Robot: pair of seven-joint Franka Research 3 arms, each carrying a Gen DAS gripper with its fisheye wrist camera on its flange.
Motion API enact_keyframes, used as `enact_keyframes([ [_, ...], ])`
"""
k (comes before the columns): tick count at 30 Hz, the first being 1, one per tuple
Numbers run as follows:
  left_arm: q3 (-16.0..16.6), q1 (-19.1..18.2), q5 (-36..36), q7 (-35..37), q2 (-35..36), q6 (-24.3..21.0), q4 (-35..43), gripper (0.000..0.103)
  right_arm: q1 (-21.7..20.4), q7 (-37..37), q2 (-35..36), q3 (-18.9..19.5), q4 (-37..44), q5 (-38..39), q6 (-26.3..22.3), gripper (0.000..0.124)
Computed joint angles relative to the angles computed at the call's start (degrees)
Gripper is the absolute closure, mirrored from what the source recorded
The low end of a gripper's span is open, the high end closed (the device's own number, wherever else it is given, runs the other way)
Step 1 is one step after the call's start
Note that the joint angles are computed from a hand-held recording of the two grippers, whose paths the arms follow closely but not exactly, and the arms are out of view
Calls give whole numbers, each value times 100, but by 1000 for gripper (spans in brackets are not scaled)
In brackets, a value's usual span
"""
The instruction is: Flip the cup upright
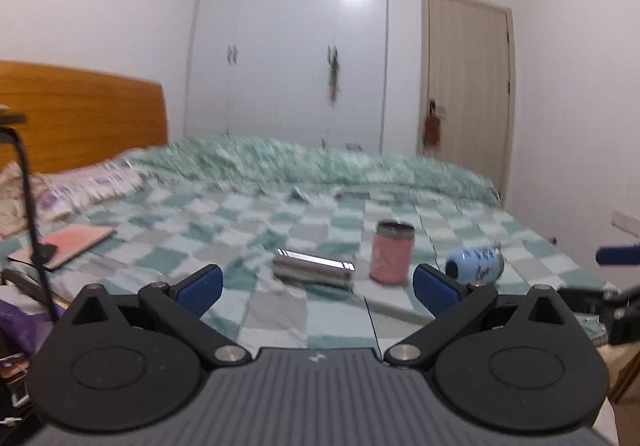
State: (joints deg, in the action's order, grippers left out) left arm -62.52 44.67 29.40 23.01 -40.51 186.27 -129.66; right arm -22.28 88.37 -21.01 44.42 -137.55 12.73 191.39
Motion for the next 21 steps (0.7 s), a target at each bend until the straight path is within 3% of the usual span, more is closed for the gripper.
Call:
enact_keyframes([
  [2, 109, -50, -38, -65, -451, 273, -234, 0, 40, 86, -289, 82, -248, 83, 88, 21],
  [5, 233, -276, -121, 28, -714, 459, -471, 0, 577, 95, -463, -262, -559, 169, 169, 21],
  [7, 278, -377, -127, 201, -834, 827, -687, 0, 900, 93, -607, -445, -783, 266, 218, 21],
  [9, 167, -300, -229, 391, -1101, 1112, -863, 0, 1217, 56, -681, -643, -980, 333, 319, 21],
  [12, 54, -392, -477, 526, -1173, 1172, -1057, 0, 1590, -31, -719, -883, -1195, 509, 438, 21],
  [17, 123, -765, -846, 377, -938, 870, -1247, 0, 1770, 46, -717, -969, -1256, 900, 430, 21],
  [21, 126, -838, -862, 414, -893, 790, -1258, 0, 1267, 46, -899, -411, -1289, 1246, 539, 21],
])
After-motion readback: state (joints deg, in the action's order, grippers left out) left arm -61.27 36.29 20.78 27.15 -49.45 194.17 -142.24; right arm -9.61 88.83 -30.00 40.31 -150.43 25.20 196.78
